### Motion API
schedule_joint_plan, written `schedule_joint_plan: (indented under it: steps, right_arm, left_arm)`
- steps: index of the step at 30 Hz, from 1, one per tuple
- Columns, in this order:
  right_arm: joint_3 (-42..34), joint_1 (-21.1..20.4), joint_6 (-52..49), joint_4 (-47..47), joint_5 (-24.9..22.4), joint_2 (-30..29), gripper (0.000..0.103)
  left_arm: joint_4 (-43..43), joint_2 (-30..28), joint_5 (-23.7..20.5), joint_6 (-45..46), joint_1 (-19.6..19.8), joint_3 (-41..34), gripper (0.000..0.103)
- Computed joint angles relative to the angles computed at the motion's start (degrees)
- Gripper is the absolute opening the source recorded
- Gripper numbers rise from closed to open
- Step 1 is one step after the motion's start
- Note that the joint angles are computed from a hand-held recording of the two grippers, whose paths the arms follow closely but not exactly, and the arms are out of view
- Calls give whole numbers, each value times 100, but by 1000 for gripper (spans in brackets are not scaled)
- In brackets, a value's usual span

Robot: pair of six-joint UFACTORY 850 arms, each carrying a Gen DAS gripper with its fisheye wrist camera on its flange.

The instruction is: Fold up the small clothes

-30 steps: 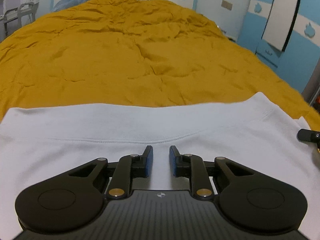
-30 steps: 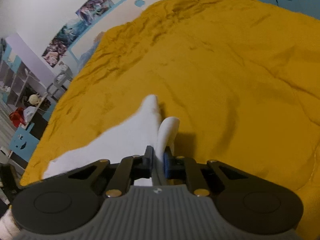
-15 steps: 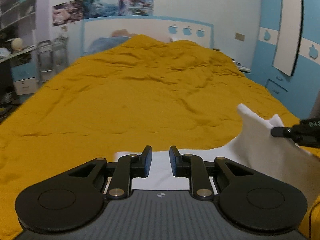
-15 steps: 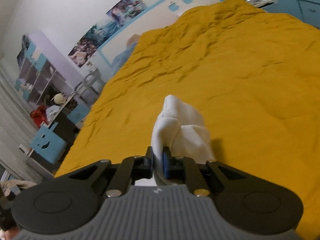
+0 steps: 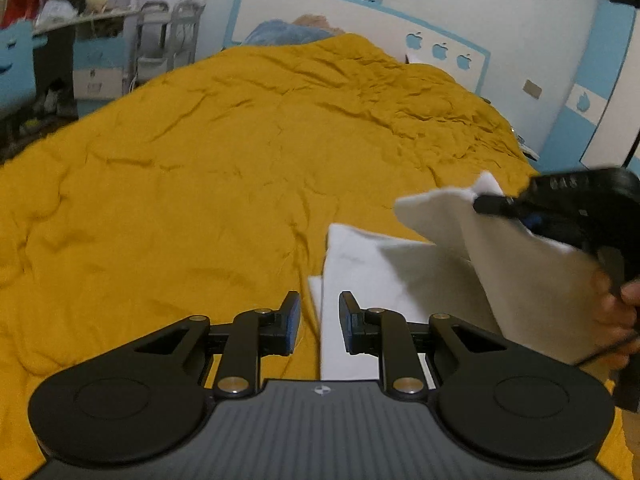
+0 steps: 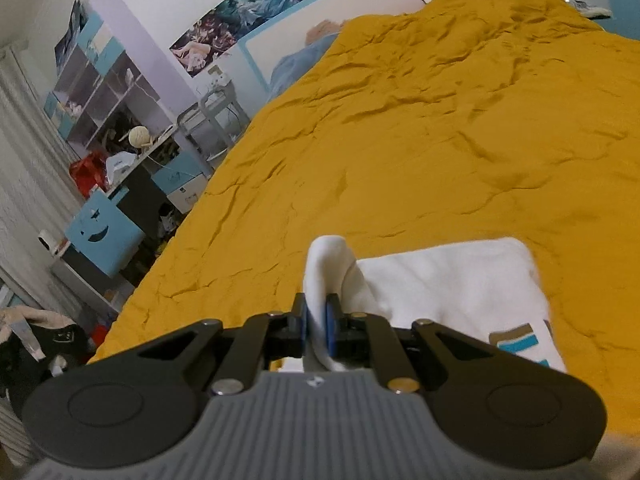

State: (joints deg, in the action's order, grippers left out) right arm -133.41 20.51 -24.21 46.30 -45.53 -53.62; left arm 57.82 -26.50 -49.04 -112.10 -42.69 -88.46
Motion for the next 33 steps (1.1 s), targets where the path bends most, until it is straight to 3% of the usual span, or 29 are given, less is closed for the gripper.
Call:
schedule_joint_plan:
  steps: [6,9,14,17,23,29,33]
  right_arm:
    - [-647,360,365,-508,115,-472,4]
    - [-1207,510,709,-911,-208,-896,4]
    - [-690,654,125,-763,-371,-795,4]
    - [-165,806,-263,-999,-222,-559,4]
    - [62,863,-394,-1179,-205,-377,10]
    - [1570,601,-1815,-134,-158,795,16]
    - [2479,347,-2665,642,-186,1537,18]
  left_arm:
    - [137,242,307,-679,122,595,24]
    - [200,272,417,-864,161,746,24]
    - [194,276,529,-1041,190,895,24]
    - [150,266,525,-1013,189,876,24]
    - [291,376,428,-1128,104,909,24]
    - [668,591,388,-1632,-148,942,26]
    - [1058,780,497,-2281,-348,1105,40]
